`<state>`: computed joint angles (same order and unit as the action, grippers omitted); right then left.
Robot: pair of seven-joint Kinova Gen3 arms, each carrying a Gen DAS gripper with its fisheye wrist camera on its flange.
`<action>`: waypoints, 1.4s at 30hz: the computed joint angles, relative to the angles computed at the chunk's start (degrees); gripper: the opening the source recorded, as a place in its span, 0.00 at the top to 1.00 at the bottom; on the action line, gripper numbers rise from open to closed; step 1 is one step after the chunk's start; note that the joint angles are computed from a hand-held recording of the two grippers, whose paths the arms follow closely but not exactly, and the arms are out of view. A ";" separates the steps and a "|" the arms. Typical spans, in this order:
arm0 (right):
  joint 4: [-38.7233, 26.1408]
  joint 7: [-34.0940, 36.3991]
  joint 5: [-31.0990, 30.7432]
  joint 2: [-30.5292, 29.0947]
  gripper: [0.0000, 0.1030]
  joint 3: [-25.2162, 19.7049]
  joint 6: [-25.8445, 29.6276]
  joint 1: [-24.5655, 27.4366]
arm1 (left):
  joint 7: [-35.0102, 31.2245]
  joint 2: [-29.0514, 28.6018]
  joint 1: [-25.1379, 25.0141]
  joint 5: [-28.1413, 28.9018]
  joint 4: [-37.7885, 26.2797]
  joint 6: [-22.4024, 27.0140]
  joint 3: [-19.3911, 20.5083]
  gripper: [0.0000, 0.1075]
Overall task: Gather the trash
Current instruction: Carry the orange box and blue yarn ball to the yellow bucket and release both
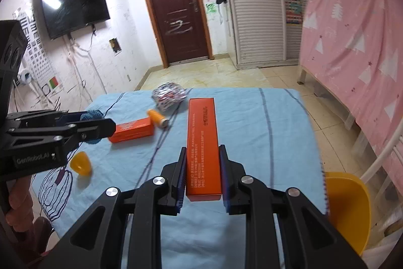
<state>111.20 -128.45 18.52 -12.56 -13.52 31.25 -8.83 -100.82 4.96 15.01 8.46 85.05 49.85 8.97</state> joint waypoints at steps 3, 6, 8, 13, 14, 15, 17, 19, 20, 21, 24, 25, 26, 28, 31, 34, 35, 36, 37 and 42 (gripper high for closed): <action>1.33 0.72 -0.73 -1.37 0.84 1.37 -0.69 0.55 | 1.52 0.51 1.70 -1.66 -0.69 -0.01 0.90 0.73; 2.58 1.36 -1.29 -2.84 0.84 2.16 -1.14 1.95 | 2.32 1.08 3.21 -2.46 -1.70 0.25 1.62 0.73; 3.76 1.97 -2.08 -4.25 0.84 2.92 -1.53 2.97 | 2.92 1.44 4.44 -3.40 -2.29 0.14 2.07 0.73; 6.51 5.62 -5.05 -7.19 0.84 5.58 -2.10 5.03 | 4.84 2.78 7.76 -5.85 -3.95 0.76 3.06 0.73; 7.03 6.60 -5.80 -7.68 0.84 6.29 -2.22 5.25 | 5.54 3.20 8.73 -6.70 -4.39 0.92 3.30 0.73; 7.67 7.84 -6.74 -8.25 0.84 7.34 -2.49 5.27 | 6.14 3.55 9.53 -7.31 -4.65 0.93 3.44 0.73; 8.85 9.65 -8.21 -9.26 0.84 8.77 -2.97 6.09 | 7.10 4.33 10.87 -8.20 -5.25 1.20 3.64 0.73; 9.56 11.15 -9.52 -9.83 0.84 9.56 -3.19 6.97 | 7.68 5.39 12.25 -8.63 -6.26 1.69 4.03 0.73; 10.04 11.95 -10.13 -10.17 0.84 10.13 -3.37 7.30 | 8.00 5.96 13.02 -8.93 -6.83 1.93 4.18 0.73; 10.47 12.89 -10.81 -10.52 0.84 10.99 -3.45 7.52 | 8.19 6.41 13.65 -9.08 -7.29 2.15 4.28 0.73; 11.93 15.68 -13.09 -11.65 0.84 13.40 -4.02 7.82 | 7.89 7.61 14.77 -8.36 -8.50 3.00 4.60 0.73; 12.48 16.53 -13.73 -12.03 0.84 14.16 -4.22 8.07 | 7.62 8.03 14.95 -7.90 -9.07 3.43 4.68 0.73; 13.03 17.24 -14.31 -12.47 0.84 14.70 -4.33 8.41 | 7.28 8.58 15.17 -7.26 -9.76 3.98 4.88 0.73; 14.33 19.19 -15.69 -13.54 0.84 16.90 -4.74 8.59 | 6.95 9.78 15.91 -6.48 -11.20 4.80 5.09 0.73; 15.72 22.26 -17.68 -15.06 0.84 20.18 -4.99 8.66 | 7.40 11.40 17.85 -6.63 -13.17 5.80 5.15 0.73; 16.73 24.39 -19.07 -16.31 0.84 21.91 -5.04 9.53 | 8.44 12.84 20.24 -7.81 -14.74 6.30 4.89 0.73; 17.13 25.12 -19.41 -16.85 0.84 22.59 -4.95 9.81 | 8.79 13.32 20.98 -8.20 -15.28 6.46 4.81 0.73; 17.29 25.71 -19.78 -17.11 0.84 23.01 -4.82 10.01 | 9.06 13.96 21.77 -8.59 -16.07 6.83 4.80 0.73; 17.59 26.32 -20.15 -17.45 0.84 23.60 -4.72 10.19 | 9.20 14.41 22.34 -8.82 -16.63 7.12 4.76 0.73; 18.60 29.39 -22.10 -17.69 0.83 26.87 -4.86 10.04 | 9.90 16.14 24.93 -9.65 -19.04 8.00 4.51 0.70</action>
